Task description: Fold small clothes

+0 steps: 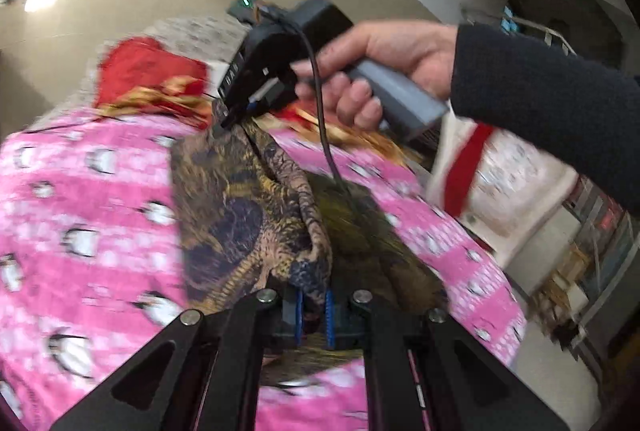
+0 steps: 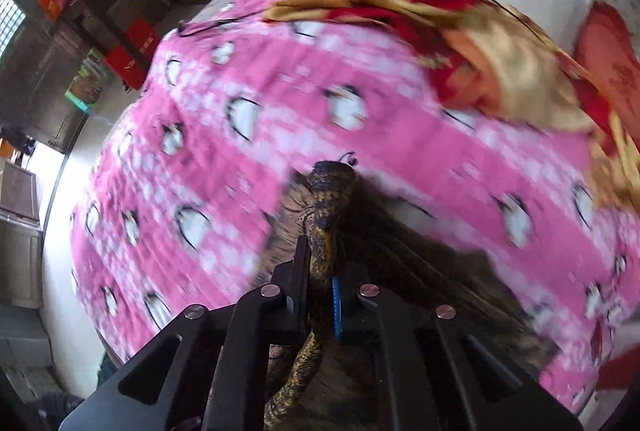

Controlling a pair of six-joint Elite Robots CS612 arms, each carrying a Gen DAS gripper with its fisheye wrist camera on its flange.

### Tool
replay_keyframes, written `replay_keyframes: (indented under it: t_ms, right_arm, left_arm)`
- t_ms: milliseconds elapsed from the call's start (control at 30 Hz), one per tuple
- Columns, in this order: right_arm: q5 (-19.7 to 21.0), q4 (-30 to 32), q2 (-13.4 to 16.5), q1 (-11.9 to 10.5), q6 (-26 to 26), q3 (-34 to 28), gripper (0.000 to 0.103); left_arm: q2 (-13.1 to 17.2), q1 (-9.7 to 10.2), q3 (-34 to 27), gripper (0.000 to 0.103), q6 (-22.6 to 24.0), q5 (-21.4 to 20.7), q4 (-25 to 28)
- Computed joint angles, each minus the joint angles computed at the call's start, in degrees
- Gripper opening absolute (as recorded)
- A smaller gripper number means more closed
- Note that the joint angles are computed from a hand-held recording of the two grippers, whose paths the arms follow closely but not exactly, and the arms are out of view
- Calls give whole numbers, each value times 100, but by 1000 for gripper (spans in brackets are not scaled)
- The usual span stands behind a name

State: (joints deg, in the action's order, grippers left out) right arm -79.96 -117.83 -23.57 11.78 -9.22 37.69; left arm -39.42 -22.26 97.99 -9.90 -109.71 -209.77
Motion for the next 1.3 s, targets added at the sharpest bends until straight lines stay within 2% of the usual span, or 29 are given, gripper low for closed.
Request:
replay_keyframes:
  t_ms: [133, 300, 467, 700, 767, 867, 1000, 1067, 1100, 1167, 1233, 1300]
  right_arm:
    - [-126, -428, -495, -270, -84, 1006, 6]
    - [25, -999, -903, -634, 32, 1954, 6]
    - [253, -1319, -1031, -871, 84, 2421, 6]
    - [198, -1808, -1005, -1028, -10, 2769, 8]
    - [234, -2075, -1011, -1063, 150, 2894, 14]
    - [408, -2542, -1124, -1166, 601, 3170, 16]
    - [231, -4036, -1577, -1230, 1197, 4019, 17]
    - [625, -4700, -1857, -1253, 949, 4568, 17]
    - [873, -4936, -2024, -1234, 592, 4910, 16]
    - [1071, -5211, -2209, -1156, 62, 5372, 16]
    - [991, -5497, -2306, -1014, -426, 5767, 16]
    - [766, -5736, -2294, -880, -599, 5979, 16]
  left_arm:
    - [-21, -276, -46, 7, 419, -166, 307]
    - [33, -560, -224, 7, 607, -290, 772]
    - [55, -818, -328, 7, 907, -170, 1223]
    - [161, -1015, -437, 8, 1173, 135, 1683]
    - [164, -1016, -445, 18, 1234, -1, 1995]
    - [86, -1011, -289, 26, 1340, -261, 1973]
    - [-122, -851, -3, 26, 1273, -506, 1608]
    - [-174, -720, 76, 28, 1068, -323, 1255]
    - [-186, -644, 83, 28, 934, -210, 1166]
    - [-142, -484, 4, 28, 630, -17, 1186]
    - [-63, -388, -155, 24, 295, 149, 1533]
    - [75, -319, -349, 21, 98, 42, 1995]
